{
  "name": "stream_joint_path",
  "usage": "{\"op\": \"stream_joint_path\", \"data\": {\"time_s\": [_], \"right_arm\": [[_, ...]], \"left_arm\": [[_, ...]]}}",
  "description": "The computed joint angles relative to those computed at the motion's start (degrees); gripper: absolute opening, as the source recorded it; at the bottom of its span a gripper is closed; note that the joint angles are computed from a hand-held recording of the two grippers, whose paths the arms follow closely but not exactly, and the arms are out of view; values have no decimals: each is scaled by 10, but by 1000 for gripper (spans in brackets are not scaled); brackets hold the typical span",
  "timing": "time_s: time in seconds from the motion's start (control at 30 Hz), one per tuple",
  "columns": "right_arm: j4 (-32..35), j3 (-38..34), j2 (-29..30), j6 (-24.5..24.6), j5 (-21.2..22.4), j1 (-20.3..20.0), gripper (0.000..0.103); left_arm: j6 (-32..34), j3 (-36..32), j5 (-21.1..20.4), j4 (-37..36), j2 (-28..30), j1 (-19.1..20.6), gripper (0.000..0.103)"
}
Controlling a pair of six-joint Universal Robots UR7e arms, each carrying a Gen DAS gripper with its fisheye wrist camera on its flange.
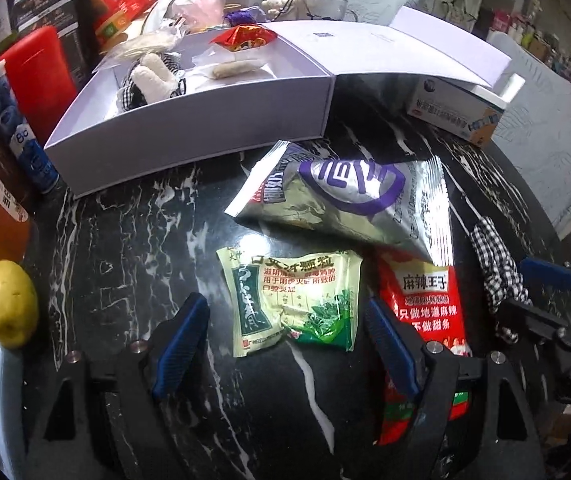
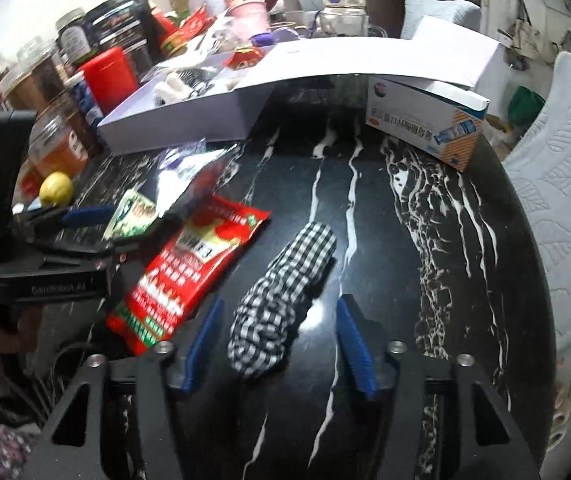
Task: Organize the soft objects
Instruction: 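Grasp the gingham scrunchie with right tool while left tool grasps green vegetable packet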
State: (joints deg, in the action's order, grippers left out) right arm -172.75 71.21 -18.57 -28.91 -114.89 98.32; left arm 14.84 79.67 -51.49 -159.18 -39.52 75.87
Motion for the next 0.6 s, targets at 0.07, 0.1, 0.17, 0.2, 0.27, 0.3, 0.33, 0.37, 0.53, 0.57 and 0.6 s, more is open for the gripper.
{"op": "stream_joint_path", "data": {"time_s": [0.07, 0.1, 0.17, 0.2, 0.27, 0.3, 0.33, 0.37, 0.53, 0.57, 0.6], "right_arm": [[8, -15, 8, 12, -15, 1, 63], [17, -22, 12, 23, -22, 2, 63], [23, -27, 13, 34, -20, 0, 63], [29, -29, 14, 34, -18, 1, 63], [22, -37, 22, 20, -27, 4, 60], [6, -42, 30, 6, -46, 8, 50], [-6, -46, 37, -6, -56, 11, 42], [-17, -48, 41, -13, -60, 11, 39], [-35, -42, 38, -15, -41, 4, 30], [-41, -39, 37, -19, -36, 3, 29], [-46, -38, 37, -22, -33, 2, 28]], "left_arm": [[-8, -2, -11, 0, 0, 1, 81], [-8, -2, -11, -3, 3, 1, 81], [1, -2, -4, -16, 7, 0, 81], [8, -1, 2, -23, 9, -1, 81], [28, -1, 26, -49, 18, -4, 77], [30, 0, 18, -52, 16, -3, 71], [32, 1, 19, -58, 16, -3, 65], [34, 2, 18, -64, 16, -3, 62], [31, 9, 12, -80, 12, -1, 53], [31, 11, 9, -80, 10, 0, 52], [30, 12, 6, -79, 9, 1, 52]]}}
